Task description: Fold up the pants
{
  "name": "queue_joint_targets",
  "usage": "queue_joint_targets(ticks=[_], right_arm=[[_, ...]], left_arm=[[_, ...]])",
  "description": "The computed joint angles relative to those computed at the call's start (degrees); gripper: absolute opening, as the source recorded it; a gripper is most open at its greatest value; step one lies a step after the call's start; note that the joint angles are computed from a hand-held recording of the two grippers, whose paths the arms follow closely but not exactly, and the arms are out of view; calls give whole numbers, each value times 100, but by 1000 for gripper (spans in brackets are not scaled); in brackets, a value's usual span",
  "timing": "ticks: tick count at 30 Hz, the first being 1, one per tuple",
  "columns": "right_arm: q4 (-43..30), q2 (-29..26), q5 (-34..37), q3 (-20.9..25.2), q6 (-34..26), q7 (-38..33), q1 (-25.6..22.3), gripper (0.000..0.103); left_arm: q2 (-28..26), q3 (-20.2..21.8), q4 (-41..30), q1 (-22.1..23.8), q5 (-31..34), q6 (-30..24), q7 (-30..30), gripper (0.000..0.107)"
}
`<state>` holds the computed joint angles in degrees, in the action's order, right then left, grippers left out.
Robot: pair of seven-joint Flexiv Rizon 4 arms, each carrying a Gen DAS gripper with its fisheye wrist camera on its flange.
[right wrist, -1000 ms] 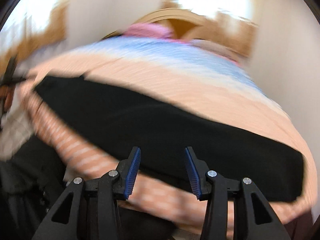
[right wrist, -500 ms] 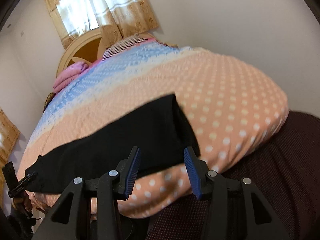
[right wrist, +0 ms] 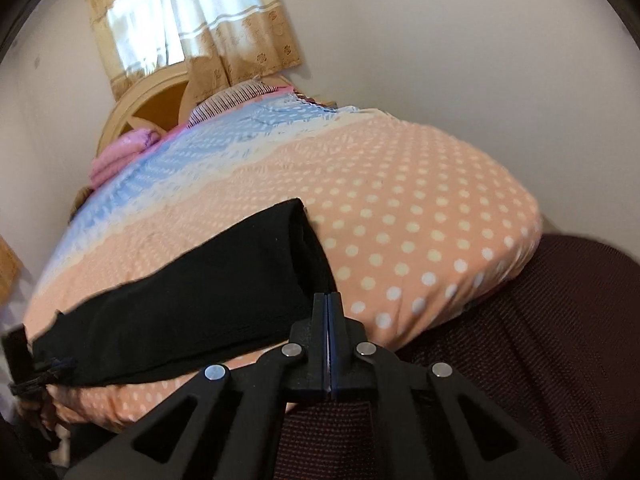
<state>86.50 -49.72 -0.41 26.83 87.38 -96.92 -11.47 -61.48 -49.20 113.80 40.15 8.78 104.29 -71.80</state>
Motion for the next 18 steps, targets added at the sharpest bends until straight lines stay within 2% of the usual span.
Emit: queue_joint_targets(ticks=[1, 2, 3, 4, 5, 6, 7, 8, 9, 10, 11, 12, 13, 18], right_arm=[[-68, -80, 112, 330, -95, -135, -214, 4], [-50, -106, 92, 474, -90, -178, -304, 27], [-16, -100, 103, 500, -43, -259, -318, 64], [55, -122, -29, 542, 138, -202, -334, 74], [22, -147, 213, 645, 278, -508, -333, 76], [-32, -139, 276, 563, 269, -580, -221, 76], [-9, -117, -14, 293, 318, -280, -45, 76], [-9, -126, -273, 60, 383, -35, 112, 75], [-56, -125, -170, 13, 345, -163, 182, 65], [-149, -174, -150, 36, 223, -251, 195, 56], [-230, -201, -348, -129, 37, -72, 315, 31], [-260, -188, -378, -348, -19, 9, 473, 12], [-256, -168, -420, -525, -18, 43, 605, 6], [14, 23, -458, -547, 330, 12, 504, 2]], left_arm=[[24, 46, -44, -57, -5, -13, 17, 31], [42, 81, -63, -104, -13, -5, 23, 31], [23, 76, -85, -127, -29, 1, 12, 31], [-23, 66, -183, -157, -58, -48, 19, 31], [-7, 90, -207, -199, -82, -25, 8, 31], [36, 156, -226, -270, -99, 41, -12, 33], [87, 246, -245, -355, -106, 135, -42, 43], [96, 273, -248, -382, -78, 210, -72, 49], [48, 245, -265, -360, -24, 232, -87, 56], [14, 223, -281, -356, 21, 243, -101, 57], [19, 245, -289, -369, 47, 229, -113, 57], [30, 289, -312, -410, 56, 213, -120, 57], [28, 312, -324, -427, 70, 220, -124, 57], [-239, 7, -328, -137, 176, 98, -68, 57]])
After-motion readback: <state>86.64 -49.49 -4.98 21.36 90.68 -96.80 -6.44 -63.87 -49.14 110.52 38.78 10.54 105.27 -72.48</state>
